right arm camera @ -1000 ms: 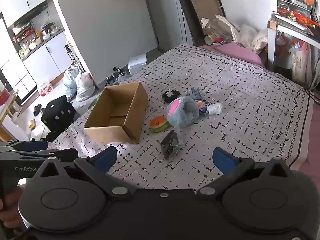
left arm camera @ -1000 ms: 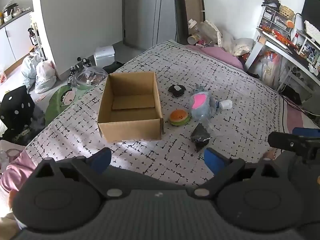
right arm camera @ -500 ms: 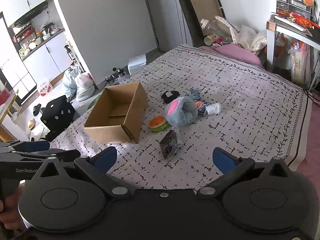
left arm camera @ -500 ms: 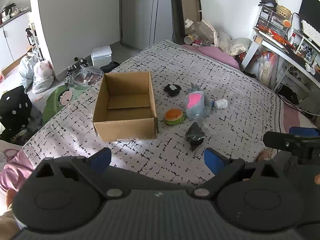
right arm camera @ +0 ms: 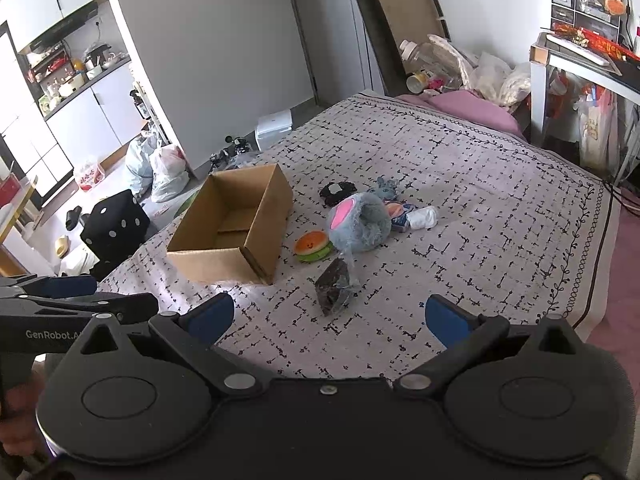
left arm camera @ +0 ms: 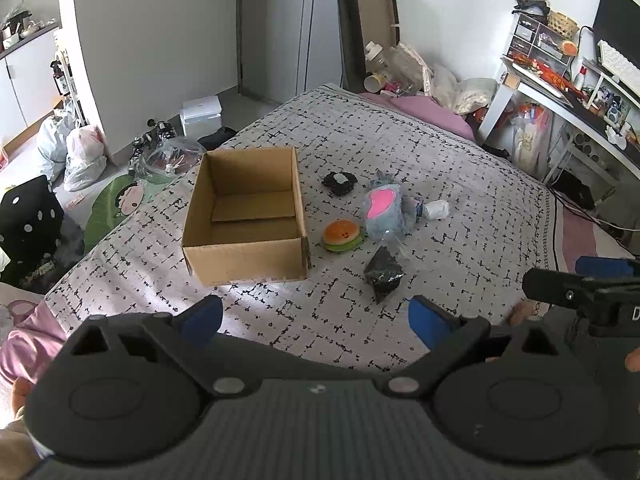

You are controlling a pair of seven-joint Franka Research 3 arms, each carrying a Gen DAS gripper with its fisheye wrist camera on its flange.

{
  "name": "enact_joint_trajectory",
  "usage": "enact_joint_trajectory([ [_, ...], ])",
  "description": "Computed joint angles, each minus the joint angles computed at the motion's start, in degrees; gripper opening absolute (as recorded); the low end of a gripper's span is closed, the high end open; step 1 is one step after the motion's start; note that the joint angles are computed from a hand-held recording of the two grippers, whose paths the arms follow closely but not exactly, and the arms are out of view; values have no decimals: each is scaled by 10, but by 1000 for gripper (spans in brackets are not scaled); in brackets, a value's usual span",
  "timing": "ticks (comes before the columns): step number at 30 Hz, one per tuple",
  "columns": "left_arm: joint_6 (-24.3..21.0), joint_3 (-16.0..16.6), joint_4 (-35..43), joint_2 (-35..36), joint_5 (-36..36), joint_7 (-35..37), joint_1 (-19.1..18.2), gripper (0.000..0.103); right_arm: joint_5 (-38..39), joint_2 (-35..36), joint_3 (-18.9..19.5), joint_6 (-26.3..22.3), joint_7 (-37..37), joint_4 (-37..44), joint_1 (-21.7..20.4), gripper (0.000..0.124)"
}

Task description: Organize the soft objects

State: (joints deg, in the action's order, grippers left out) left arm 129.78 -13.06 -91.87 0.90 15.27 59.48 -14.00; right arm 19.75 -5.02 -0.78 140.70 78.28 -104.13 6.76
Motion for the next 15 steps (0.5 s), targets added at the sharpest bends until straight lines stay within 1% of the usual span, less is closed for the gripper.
enact_joint_trajectory([
  [15, 7, -1, 0, -4, 3, -5, -2, 99, 2, -6, -2, 7, -7, -3, -2, 103],
])
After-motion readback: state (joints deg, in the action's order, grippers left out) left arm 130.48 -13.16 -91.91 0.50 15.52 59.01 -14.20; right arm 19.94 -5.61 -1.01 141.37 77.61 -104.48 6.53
